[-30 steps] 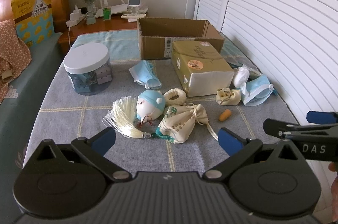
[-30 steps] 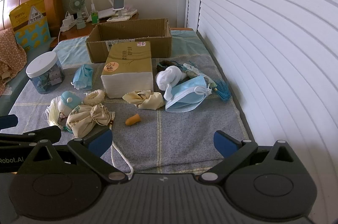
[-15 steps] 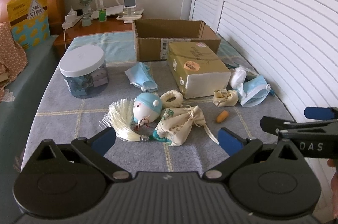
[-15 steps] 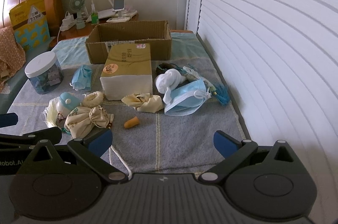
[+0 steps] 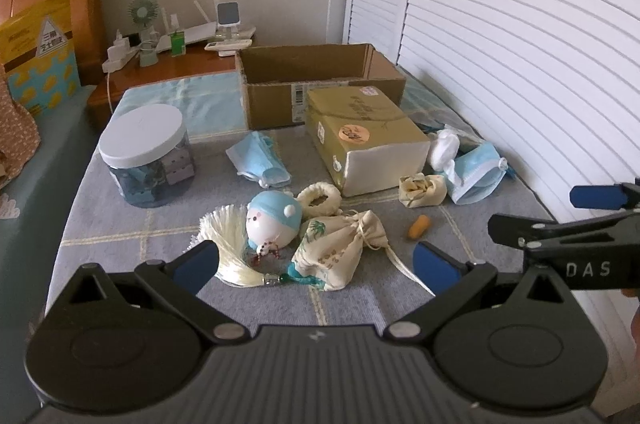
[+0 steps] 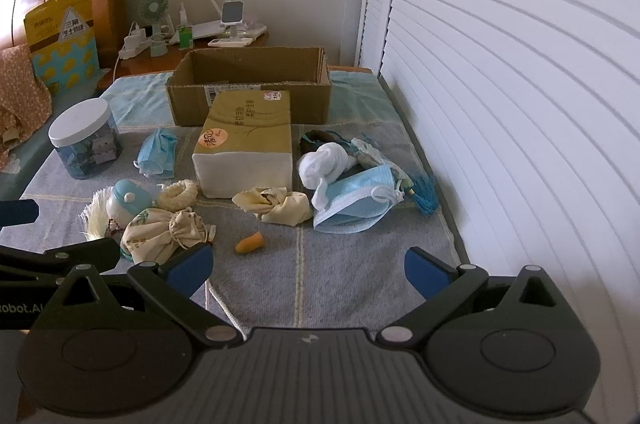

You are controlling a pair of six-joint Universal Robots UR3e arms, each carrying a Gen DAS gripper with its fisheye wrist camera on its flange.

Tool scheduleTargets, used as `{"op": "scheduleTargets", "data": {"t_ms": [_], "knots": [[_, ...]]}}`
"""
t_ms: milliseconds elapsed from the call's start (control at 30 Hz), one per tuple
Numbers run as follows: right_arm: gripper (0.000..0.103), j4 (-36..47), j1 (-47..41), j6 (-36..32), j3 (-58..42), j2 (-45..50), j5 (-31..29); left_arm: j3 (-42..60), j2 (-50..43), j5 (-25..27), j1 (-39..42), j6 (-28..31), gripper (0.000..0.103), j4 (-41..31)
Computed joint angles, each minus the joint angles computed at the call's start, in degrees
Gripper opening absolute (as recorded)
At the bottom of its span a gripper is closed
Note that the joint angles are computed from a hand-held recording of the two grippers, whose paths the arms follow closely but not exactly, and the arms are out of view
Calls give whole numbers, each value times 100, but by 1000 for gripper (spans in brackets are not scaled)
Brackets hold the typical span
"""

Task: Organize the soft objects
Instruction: 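Move the left tool toward the white doll with the blue cap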

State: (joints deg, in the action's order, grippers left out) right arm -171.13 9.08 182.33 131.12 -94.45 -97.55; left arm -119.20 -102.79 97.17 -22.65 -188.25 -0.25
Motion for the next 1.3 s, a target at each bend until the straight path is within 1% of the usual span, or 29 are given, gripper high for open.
{"op": "scheduleTargets", "data": {"t_ms": [133,200,333,500,667,833,967,1033,1233,1300], "knots": [[103,-160,-78,-123,81,12,145,-268,28,-497,281,123,102,312],[103,-283,-125,-217,140,24,227,-385,3,-643,387,151,102,510],[103,-466,-221,-409,211,120,376,-445,-88,-566,426,354,102,608],[103,-769,-283,-632,307,337,471,-702,-117,-884,715,482,102,786],[103,-985,-385,-848,361,619,609,-880,-224,-995,930,524,102,1098],[103,-1098,-477,-1094,370,858,867,-956,-263,-1267,1198,554,102,1053],[103,-1235,-587,-1305,347,1069,1255,-942,-361,-1250,1266,694,102,1006],[103,-1299,-599,-1398,258,1313,1368,-959,-386,-1348,1340,797,102,982],[103,-1258,-632,-1504,-45,1975,1528,-984,-478,-1582,1498,931,102,1154],[103,-1461,-589,-1576,-42,2112,1474,-897,-502,-1650,1557,987,102,1100]]}}
